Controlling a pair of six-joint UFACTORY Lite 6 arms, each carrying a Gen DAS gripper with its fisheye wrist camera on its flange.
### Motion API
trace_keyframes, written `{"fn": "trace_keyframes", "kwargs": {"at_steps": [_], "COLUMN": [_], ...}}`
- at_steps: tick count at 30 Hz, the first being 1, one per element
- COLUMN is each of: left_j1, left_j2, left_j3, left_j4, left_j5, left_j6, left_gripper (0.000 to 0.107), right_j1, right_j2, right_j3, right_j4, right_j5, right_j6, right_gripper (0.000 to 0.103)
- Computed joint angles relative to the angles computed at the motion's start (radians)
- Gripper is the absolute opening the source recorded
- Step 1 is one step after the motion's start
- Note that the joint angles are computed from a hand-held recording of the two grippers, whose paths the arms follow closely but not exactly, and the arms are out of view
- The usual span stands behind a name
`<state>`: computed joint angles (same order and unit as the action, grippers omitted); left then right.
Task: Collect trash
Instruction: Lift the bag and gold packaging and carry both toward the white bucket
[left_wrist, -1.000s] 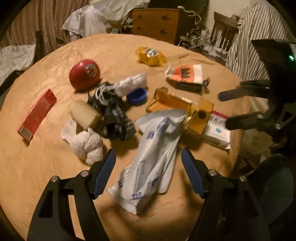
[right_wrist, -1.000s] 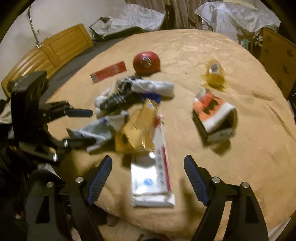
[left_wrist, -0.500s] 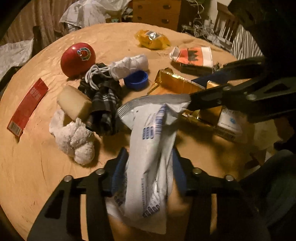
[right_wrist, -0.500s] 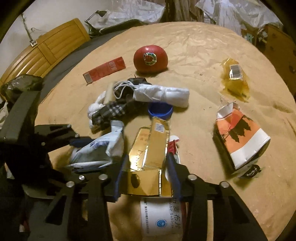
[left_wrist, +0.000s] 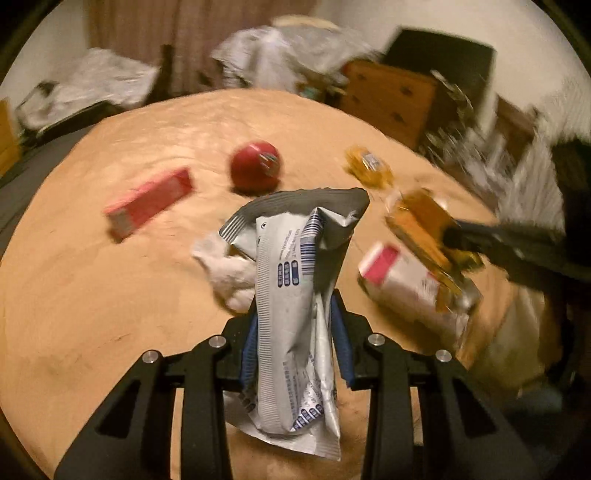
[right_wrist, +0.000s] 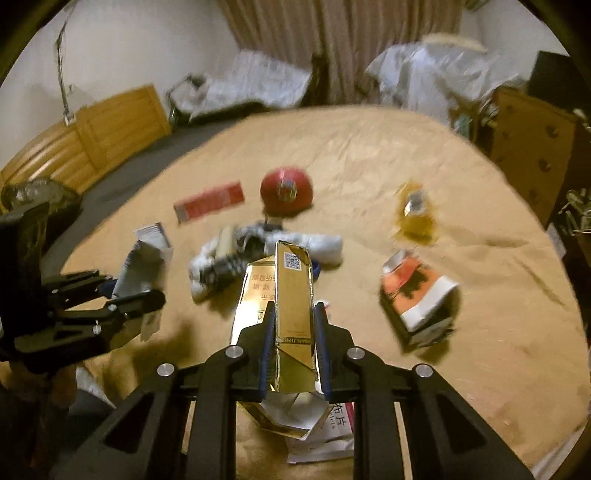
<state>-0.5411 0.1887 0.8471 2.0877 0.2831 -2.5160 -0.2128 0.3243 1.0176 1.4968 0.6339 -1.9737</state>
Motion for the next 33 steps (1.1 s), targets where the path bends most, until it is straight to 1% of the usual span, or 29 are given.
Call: {"fn": "trace_keyframes", "kwargs": {"at_steps": [2,3,5,6,7,10,11,13,18,20,23,27,28,33], "left_j1": [-0.038,-0.076,-0.152,-0.182,-0.226,-0.320,-0.361,-0.417,-0.555,-0.578,-0.578,-0.580,-0.578,-0.581], "left_j2": [-0.059,-0.085,-0.130,-0.138,-0.146,-0.152,-0.146,-0.140,-0.087,-0.062,-0.053,-0.046,-0.048,-0.047], "left_j3": [-0.022,-0.027,-0.033,-0.029,-0.020,0.005,0.020,0.033,0.094,0.117,0.133,0.147,0.146,0.147], "left_j4": [-0.162,-0.259,-0.394,-0.435,-0.485,-0.554,-0.576,-0.593,-0.622,-0.625,-0.631,-0.639,-0.637,-0.640], "left_j5": [0.052,0.103,0.199,0.237,0.299,0.427,0.491,0.568,0.768,0.813,0.809,0.809,0.806,0.801], "left_j6": [0.113,0.179,0.259,0.285,0.310,0.318,0.318,0.302,0.269,0.274,0.283,0.289,0.289,0.291], "left_gripper": [0.033,0.033,0.033,0.033,0.033,0.034,0.034,0.034,0.034,0.034,0.034,0.034,0.034,0.034], "right_j1": [-0.032,-0.048,-0.074,-0.088,-0.101,-0.136,-0.142,-0.154,-0.240,-0.292,-0.345,-0.391,-0.384,-0.411], "right_j2": [-0.082,-0.135,-0.219,-0.262,-0.317,-0.447,-0.479,-0.562,-0.695,-0.728,-0.758,-0.754,-0.732,-0.740], "right_j3": [-0.075,-0.122,-0.188,-0.218,-0.258,-0.353,-0.379,-0.452,-0.578,-0.609,-0.629,-0.634,-0.617,-0.618], "right_j4": [0.058,0.096,0.139,0.155,0.185,0.239,0.255,0.302,0.286,0.253,0.213,0.185,0.193,0.165], "right_j5": [0.033,0.047,0.076,0.088,0.097,0.124,0.128,0.137,0.210,0.254,0.292,0.325,0.322,0.338], "right_j6": [-0.054,-0.090,-0.126,-0.137,-0.163,-0.207,-0.221,-0.271,-0.287,-0.274,-0.254,-0.253,-0.258,-0.242], "right_gripper": [0.021,0.021,0.021,0.021,0.021,0.021,0.021,0.021,0.021,0.021,0.021,0.021,0.021,0.021]}}
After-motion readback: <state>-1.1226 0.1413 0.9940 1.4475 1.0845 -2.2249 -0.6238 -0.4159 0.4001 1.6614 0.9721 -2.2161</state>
